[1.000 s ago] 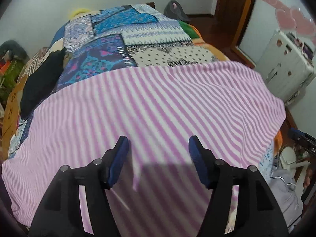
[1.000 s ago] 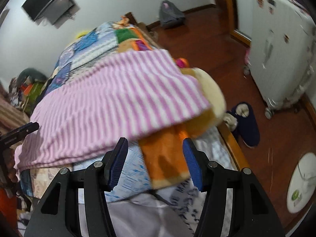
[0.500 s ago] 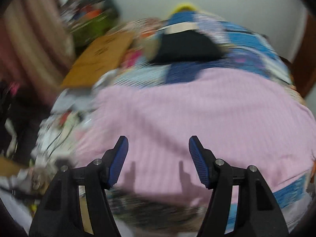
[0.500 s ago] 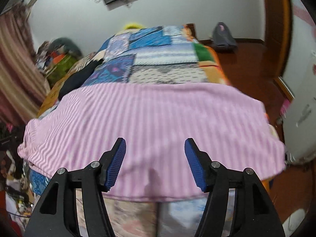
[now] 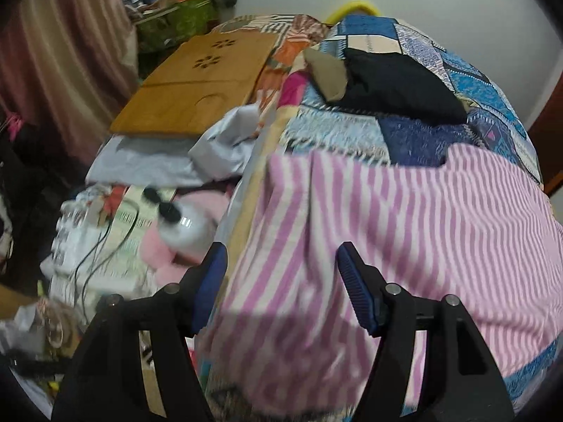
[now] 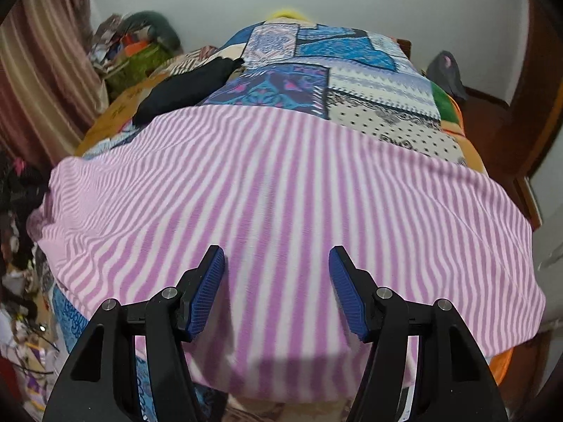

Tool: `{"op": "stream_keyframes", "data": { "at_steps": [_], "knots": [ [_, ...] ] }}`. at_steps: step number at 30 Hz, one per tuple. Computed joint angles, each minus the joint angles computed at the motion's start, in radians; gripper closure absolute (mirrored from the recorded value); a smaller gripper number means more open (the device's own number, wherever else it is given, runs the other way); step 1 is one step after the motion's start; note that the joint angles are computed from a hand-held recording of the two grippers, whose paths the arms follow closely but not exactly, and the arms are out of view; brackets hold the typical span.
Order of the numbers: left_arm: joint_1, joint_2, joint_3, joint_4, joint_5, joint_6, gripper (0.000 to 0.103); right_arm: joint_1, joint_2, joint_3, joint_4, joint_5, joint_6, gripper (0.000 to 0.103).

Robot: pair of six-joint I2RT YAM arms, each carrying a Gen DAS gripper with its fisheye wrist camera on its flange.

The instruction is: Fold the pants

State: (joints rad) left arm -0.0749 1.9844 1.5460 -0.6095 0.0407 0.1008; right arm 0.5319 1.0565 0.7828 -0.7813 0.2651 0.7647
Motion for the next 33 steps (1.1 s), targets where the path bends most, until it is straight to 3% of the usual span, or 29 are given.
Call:
{"op": "stream_keyframes", "data": {
  "at_steps": [5,10,11,16,21,23,24,25,31,33],
  "knots": [
    [0.034,0.159,0.249,-0.116,0.102,-0.060,0.038,0.035,0.061,0.032,-0.004,0.030,0.003,0.045],
    [0.079,0.252,0.399,-0.204,0.203,-0.101,0.067,0.026,0.080,0.034,0.016,0.023,-0.003,0.045],
    [0.083,0.274,0.427,-0.226,0.215,-0.102,0.069,0.025,0.085,0.035,0.019,0.023,-0.001,0.044],
    [0.069,0.311,0.463,-0.249,0.201,-0.085,0.070,0.044,0.109,0.048,0.021,0.044,0.011,0.043],
    [0.066,0.420,0.639,-0.360,0.241,-0.111,0.070,0.052,0.119,0.055,0.017,0.052,0.010,0.043],
    [0.065,0.448,0.683,-0.381,0.243,-0.113,0.076,0.047,0.116,0.052,0.020,0.047,0.006,0.042],
    [0.065,0.446,0.680,-0.373,0.243,-0.112,0.087,0.046,0.116,0.051,0.022,0.047,0.005,0.042],
    [0.062,0.433,0.660,-0.350,0.227,-0.116,0.091,0.046,0.116,0.051,0.022,0.047,0.005,0.042],
    [0.046,0.293,0.450,-0.137,0.065,-0.111,0.096,0.044,0.120,0.050,0.028,0.047,-0.009,0.042],
    [0.052,0.295,0.462,-0.138,0.056,-0.101,0.096,0.043,0.120,0.049,0.029,0.045,-0.013,0.042]
  ]
}}
